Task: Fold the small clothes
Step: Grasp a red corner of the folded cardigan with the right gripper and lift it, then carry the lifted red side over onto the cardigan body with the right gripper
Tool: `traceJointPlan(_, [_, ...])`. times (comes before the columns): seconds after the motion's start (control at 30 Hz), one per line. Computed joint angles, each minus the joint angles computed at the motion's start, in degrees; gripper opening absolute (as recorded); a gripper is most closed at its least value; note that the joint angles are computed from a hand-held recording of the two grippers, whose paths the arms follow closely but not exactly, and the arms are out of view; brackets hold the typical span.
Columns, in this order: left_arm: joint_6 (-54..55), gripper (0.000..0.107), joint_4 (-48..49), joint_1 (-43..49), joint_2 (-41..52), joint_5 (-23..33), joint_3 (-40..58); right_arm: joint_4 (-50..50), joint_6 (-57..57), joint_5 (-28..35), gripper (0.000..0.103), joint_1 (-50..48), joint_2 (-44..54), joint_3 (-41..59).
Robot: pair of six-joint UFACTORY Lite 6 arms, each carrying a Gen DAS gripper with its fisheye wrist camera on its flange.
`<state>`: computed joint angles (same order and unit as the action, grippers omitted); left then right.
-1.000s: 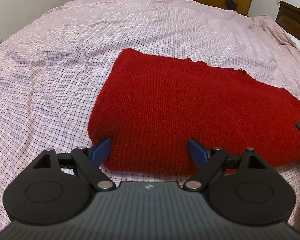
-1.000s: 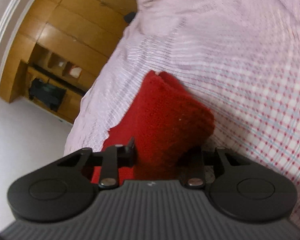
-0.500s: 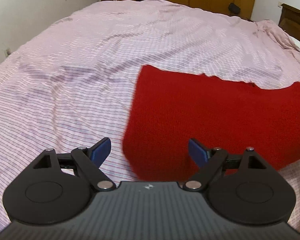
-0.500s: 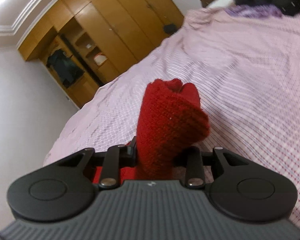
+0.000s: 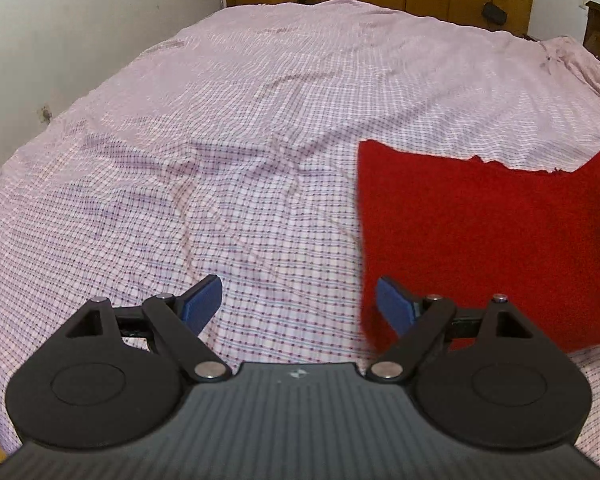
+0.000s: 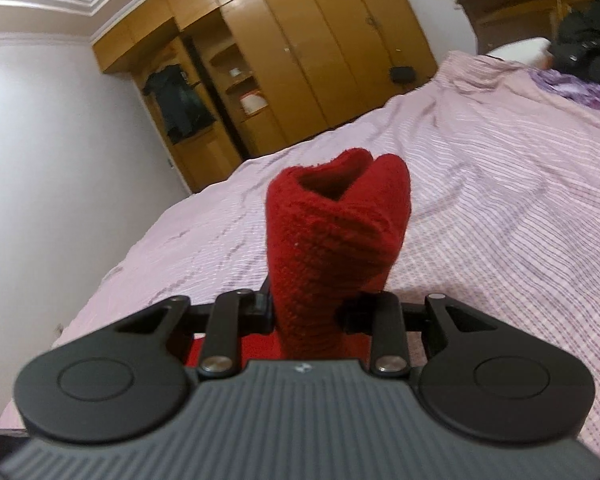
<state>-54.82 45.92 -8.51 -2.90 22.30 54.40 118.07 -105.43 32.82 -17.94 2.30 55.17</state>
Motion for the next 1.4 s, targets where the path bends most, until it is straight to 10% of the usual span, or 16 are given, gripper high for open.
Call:
traceJointPlan(0.8, [0.67, 0.088, -0.22, 6.96, 0.05, -6.28, -4.85, 15.08, -29.10, -14.84, 0.032, 24.51, 7.94, 3.48])
traceJointPlan(1.4, [2.48, 0.088, 1.86, 15.52, -4.33, -10.38, -9.09, 39.18, -53.58, -10.08, 0.029, 34.83, 3.42, -1.73])
